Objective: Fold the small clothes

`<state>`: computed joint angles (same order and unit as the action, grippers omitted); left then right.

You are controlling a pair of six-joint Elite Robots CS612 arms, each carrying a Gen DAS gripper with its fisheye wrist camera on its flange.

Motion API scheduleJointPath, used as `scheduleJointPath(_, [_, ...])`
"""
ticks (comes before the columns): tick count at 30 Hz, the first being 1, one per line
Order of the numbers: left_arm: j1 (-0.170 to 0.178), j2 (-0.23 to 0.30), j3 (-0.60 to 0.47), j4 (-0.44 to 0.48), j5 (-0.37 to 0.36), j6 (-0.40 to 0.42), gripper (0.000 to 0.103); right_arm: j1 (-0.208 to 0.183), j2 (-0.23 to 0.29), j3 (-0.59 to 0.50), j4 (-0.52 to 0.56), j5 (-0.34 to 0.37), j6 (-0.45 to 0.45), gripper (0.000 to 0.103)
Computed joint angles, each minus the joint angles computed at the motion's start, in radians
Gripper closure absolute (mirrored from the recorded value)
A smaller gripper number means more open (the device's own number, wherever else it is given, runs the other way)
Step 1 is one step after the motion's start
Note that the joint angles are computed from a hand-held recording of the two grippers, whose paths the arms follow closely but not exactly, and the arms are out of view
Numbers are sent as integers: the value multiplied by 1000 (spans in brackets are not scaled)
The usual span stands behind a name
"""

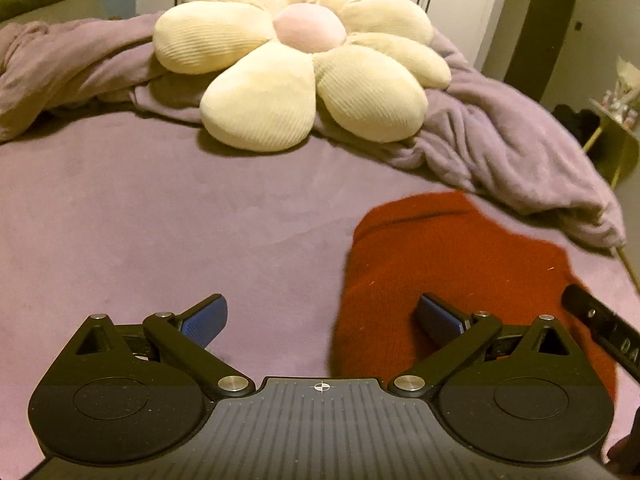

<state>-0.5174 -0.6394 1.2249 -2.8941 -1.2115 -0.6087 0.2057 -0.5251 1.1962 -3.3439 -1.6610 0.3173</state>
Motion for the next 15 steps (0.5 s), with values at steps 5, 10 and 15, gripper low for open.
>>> scheduleJointPath(5, [6,2,-29,28,-67,44,0,11,-12,-30,94,40,-140,68])
scheduleJointPath(10, [-2,33,-82,87,-46,144,0,19,11,-103,290,-11,-245,72])
scheduleJointPath(15, [7,44,-96,105,-74,126,0,10,23,-129,330,20,-260,69])
